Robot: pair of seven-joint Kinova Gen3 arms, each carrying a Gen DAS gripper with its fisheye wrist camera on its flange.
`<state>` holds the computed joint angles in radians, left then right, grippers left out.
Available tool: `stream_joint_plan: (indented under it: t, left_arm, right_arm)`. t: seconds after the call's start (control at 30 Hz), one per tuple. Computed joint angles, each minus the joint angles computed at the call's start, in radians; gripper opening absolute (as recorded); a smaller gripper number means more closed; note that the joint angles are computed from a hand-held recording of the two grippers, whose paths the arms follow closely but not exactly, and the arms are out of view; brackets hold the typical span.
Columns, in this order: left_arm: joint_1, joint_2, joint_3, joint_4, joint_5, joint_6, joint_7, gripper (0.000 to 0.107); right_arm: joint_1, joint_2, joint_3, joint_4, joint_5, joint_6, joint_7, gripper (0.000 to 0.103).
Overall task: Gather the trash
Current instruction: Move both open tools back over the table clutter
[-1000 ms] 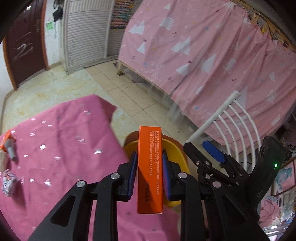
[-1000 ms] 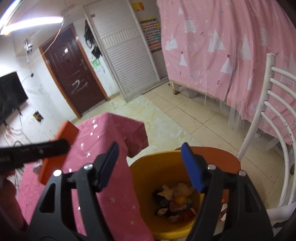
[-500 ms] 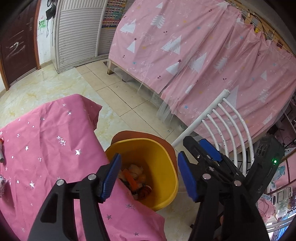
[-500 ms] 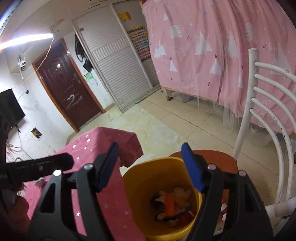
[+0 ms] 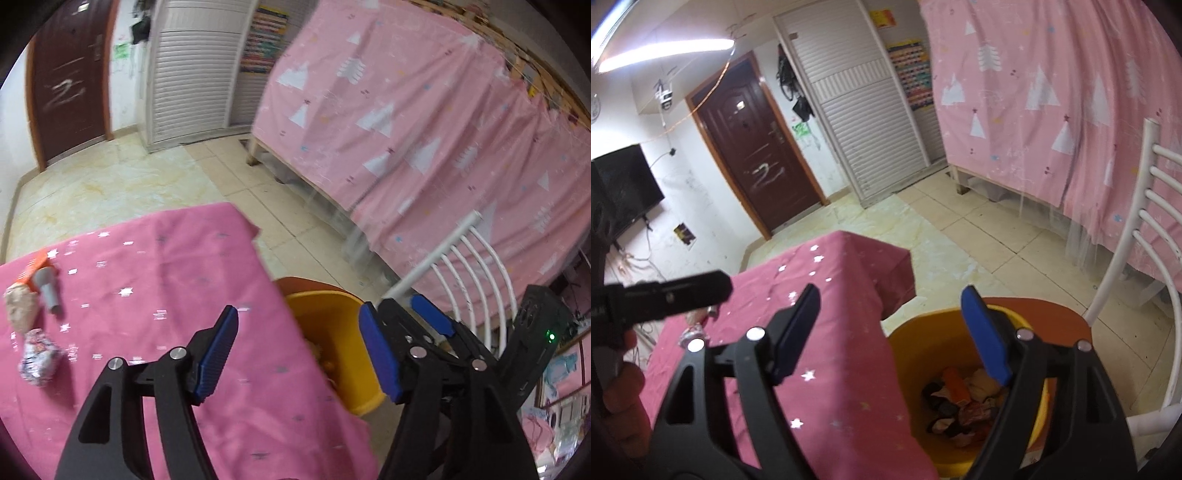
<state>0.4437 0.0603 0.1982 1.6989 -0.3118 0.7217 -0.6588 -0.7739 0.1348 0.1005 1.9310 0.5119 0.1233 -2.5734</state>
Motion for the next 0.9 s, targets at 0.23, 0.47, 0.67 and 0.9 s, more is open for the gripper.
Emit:
stream_joint_plan:
  t: [0.23, 0.47, 0.67, 0.9]
  left_arm:
    - [-0.086, -0.097, -0.025, 0.102, 0.005, 0.004, -0.020, 0.062]
    - [-0.200, -0.186, -0.041, 0.194, 0.086, -0.029, -0.104, 0.062]
    - [-0.288, -0.244, -0.055, 0.250, 0.118, -0.033, -0.160, 0.062]
    - [-0.380, -0.270, -0.089, 0.278, 0.147, -0.010, -0.223, 0.062]
  right_arm:
    - [0.036, 0.053, -0.122, -0.102, -0.077, 0.076, 0.137, 0.076]
    - [-0.001, 0.103, -0.161, -0.192, -0.113, 0.139, 0.211, 0.076]
    - [-0.022, 0.156, -0.208, -0.283, -0.158, 0.200, 0.307, 0.076]
    - [-0.053, 0.223, -0.250, -0.397, -0.224, 0.263, 0.437, 0.077]
